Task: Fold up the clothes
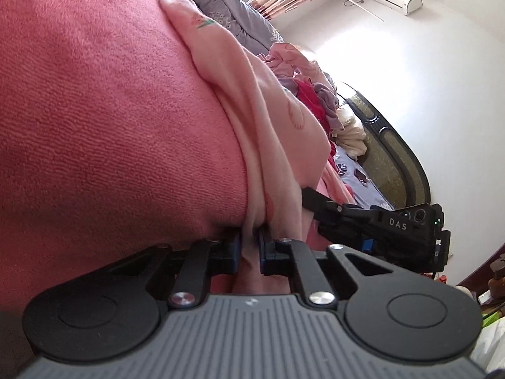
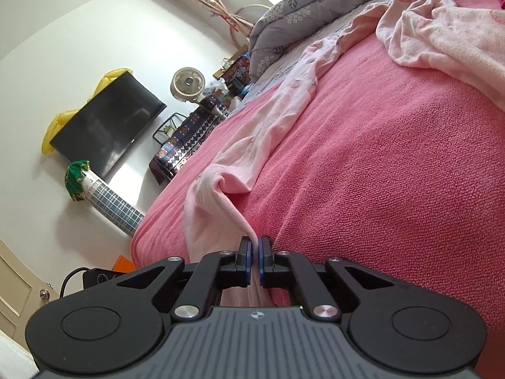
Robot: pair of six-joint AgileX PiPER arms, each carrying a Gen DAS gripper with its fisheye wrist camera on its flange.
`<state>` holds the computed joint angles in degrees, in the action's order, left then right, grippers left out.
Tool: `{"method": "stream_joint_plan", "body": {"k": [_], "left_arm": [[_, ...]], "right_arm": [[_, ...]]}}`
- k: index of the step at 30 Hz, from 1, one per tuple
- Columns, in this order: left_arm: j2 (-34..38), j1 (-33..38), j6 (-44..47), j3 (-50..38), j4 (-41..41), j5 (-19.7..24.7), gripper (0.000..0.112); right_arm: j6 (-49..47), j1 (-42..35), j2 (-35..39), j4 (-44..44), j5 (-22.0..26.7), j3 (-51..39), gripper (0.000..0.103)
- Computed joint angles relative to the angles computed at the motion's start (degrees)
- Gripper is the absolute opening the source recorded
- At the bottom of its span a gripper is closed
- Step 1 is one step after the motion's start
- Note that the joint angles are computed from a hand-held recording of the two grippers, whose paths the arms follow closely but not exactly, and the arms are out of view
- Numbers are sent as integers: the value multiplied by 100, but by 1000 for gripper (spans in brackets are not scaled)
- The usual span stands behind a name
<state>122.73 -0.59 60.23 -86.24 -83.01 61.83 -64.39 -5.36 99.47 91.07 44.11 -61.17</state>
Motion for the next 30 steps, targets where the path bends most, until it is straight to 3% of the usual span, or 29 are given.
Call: {"method": "stream_joint_plan", "body": {"k": [2,5,8,10,11,13,15,19,22,25,26,27,28,29,30], "left_arm": [[-149,-6,108,206,-36,-117,9],[-505,11,276,584,-83,-317,0],[-963,368,665,1104,-674,-10,0],[-1224,749,854,1294,-952,397,0],[-1385,872,948,1387,-889,404,0],[-1677,1101,1073,1532,-710,395,0],[-1829,1104,769,1564,-115,77,0],[-1829,770,-595,1668,1514,-1094,0],[-2020,573,-828,1946,1893,-1750,0],[-2529,248,-399,1983,2349,-2343,0],[-2715,97,-192,1968,2582,-2591,8],[-2886,-56,-2,1936,2839,-2830,18],[-3027,-199,161,1890,3059,-3051,46],[-3103,-309,284,1847,3087,-3248,65],[-3159,-404,495,1809,3005,-3434,75]], "right_arm": [[-17,37,-13,-12,-43,-4,6],[225,130,-122,-306,-135,-71,6],[671,203,-213,-753,243,-241,6],[825,161,-145,-727,878,-303,6],[878,143,-88,-689,1203,-326,6],[1099,233,-59,-851,1291,-386,6],[1453,408,-40,-1351,980,-512,6],[2415,991,-34,-2976,313,-738,7],[3048,1389,-151,-4238,78,-870,10],[2555,1237,-434,-3977,57,-921,12],[2207,1156,-509,-3675,17,-983,15],[1977,1178,-531,-3522,-133,-1104,26],[1854,1303,-518,-3533,-433,-1225,34],[1741,1441,-478,-3573,-735,-1352,36],[1745,1618,-353,-3753,-1002,-1489,36]]}}
